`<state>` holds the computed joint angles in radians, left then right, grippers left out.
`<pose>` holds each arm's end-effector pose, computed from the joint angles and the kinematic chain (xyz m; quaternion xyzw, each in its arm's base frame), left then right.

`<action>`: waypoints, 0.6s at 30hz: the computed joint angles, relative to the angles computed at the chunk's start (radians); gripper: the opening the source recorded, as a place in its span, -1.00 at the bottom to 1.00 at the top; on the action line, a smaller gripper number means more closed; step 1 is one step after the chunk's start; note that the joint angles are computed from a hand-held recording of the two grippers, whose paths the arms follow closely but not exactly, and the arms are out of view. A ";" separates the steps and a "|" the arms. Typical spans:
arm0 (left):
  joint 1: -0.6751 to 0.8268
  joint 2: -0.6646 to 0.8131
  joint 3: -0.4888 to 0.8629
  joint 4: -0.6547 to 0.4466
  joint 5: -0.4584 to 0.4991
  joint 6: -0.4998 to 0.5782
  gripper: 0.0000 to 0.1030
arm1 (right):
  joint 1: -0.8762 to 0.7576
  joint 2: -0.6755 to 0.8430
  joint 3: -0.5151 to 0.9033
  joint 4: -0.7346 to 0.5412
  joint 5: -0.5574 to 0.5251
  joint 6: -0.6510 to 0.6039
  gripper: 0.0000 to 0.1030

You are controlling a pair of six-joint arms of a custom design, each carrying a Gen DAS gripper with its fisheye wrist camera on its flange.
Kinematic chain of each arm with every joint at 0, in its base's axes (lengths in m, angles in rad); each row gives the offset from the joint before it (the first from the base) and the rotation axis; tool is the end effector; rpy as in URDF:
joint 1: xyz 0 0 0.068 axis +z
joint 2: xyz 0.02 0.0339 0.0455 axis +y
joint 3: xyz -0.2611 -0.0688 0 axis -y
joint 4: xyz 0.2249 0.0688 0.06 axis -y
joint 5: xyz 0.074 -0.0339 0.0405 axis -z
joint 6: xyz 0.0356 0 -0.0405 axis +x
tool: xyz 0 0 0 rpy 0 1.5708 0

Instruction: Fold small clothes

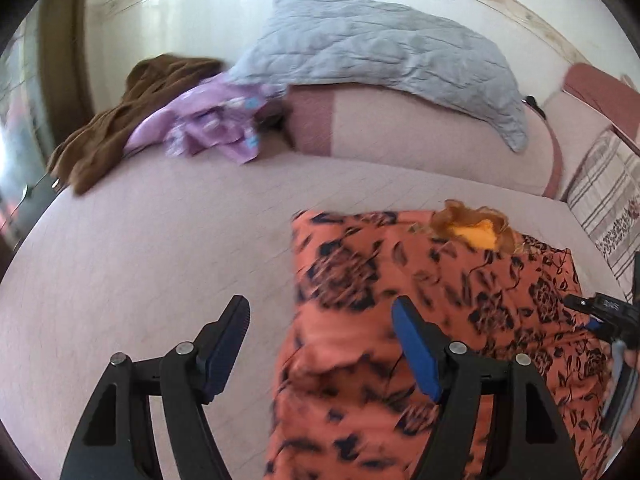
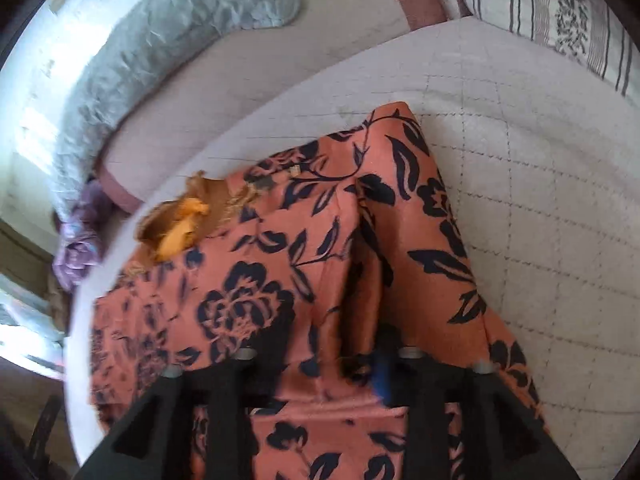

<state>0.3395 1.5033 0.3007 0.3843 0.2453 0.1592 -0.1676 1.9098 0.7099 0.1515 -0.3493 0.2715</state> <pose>0.2042 0.0629 0.1065 -0.0383 0.9234 -0.0203 0.3815 0.2957 -0.0377 0.0788 0.1634 0.9383 0.1808 0.2452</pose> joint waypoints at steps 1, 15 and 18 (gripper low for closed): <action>-0.054 0.071 0.022 0.040 -0.065 -0.022 0.50 | -0.016 -0.023 -0.034 0.026 -0.028 -0.005 0.25; -0.168 0.409 0.152 0.077 -0.272 0.016 0.61 | -0.129 -0.288 -0.050 -0.100 -0.264 -0.084 0.42; -0.115 0.285 0.127 0.018 -0.195 0.006 0.59 | -0.038 -0.100 0.022 -0.080 -0.201 -0.058 0.50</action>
<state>0.2245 1.7884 0.4282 0.4024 0.0505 0.1650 -0.2051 1.8093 0.7318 0.0717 -0.5504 0.2140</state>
